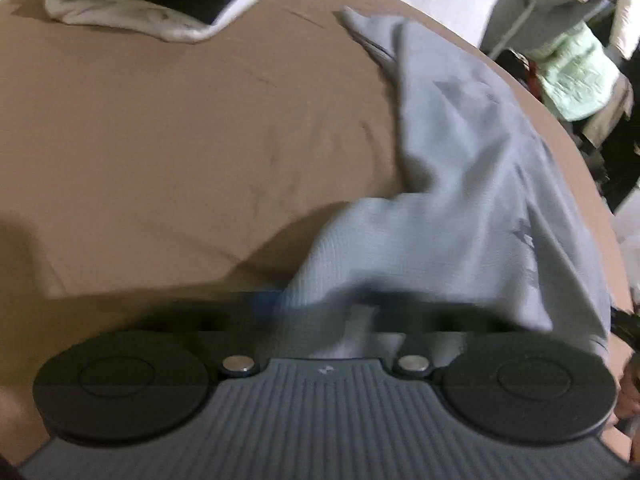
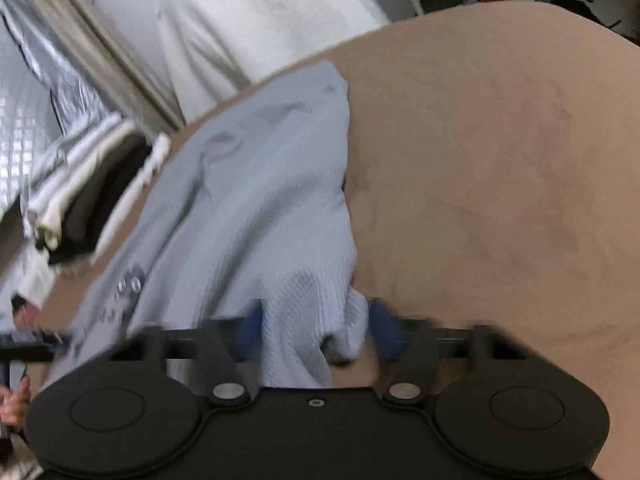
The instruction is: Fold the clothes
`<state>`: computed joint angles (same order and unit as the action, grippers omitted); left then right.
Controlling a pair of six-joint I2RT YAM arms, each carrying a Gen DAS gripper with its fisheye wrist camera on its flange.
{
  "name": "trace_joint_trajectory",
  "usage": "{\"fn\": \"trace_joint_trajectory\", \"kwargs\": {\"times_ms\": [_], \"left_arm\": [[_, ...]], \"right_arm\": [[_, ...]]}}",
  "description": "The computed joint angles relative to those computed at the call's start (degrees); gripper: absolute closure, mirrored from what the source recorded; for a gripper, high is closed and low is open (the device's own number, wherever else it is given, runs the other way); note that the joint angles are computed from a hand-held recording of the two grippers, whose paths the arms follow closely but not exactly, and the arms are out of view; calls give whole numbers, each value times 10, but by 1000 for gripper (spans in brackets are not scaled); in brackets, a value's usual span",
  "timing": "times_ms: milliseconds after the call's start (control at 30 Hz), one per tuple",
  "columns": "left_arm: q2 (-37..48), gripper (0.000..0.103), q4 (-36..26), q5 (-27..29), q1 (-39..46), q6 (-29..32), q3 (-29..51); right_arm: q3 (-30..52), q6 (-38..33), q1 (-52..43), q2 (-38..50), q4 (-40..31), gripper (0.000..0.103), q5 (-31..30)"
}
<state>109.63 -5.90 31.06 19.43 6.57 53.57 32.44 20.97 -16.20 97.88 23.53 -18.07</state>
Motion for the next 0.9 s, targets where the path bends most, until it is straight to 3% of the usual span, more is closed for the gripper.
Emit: {"fn": "trace_joint_trajectory", "kwargs": {"times_ms": [67, 133, 233, 367, 433, 567, 633, 733, 833, 900], "left_arm": [[-92, 98, 112, -72, -10, 3, -87], [-168, 98, 193, -139, -7, 4, -140], [-171, 98, 165, -96, 47, -32, -109], [-59, 96, 103, -181, 35, 1, -44], [-3, 94, 62, -210, 28, -3, -6], [-32, 79, 126, -256, 5, 14, -44], [-48, 68, 154, -279, -3, 22, -63], [-72, 68, 170, -273, -2, 37, -81], [-115, 63, 188, -189, 1, 45, -107], [-136, 59, 194, -135, -12, 42, -125]], "right_arm": [[2, 23, 12, -37, -24, 96, 60], [14, 3, 19, -108, -75, 96, 121], [38, -81, 43, -190, -148, 96, 194], [43, -145, 79, -179, -173, 94, 233], [37, -167, 115, -130, -145, 89, 293], [39, -188, 163, -47, -104, 62, 403], [32, -189, 163, -53, -104, 56, 407], [12, -187, 131, -95, -120, 45, 372], [-8, -159, 80, -123, -131, 42, 305], [-23, -133, 38, -135, -133, 35, 246]]}}
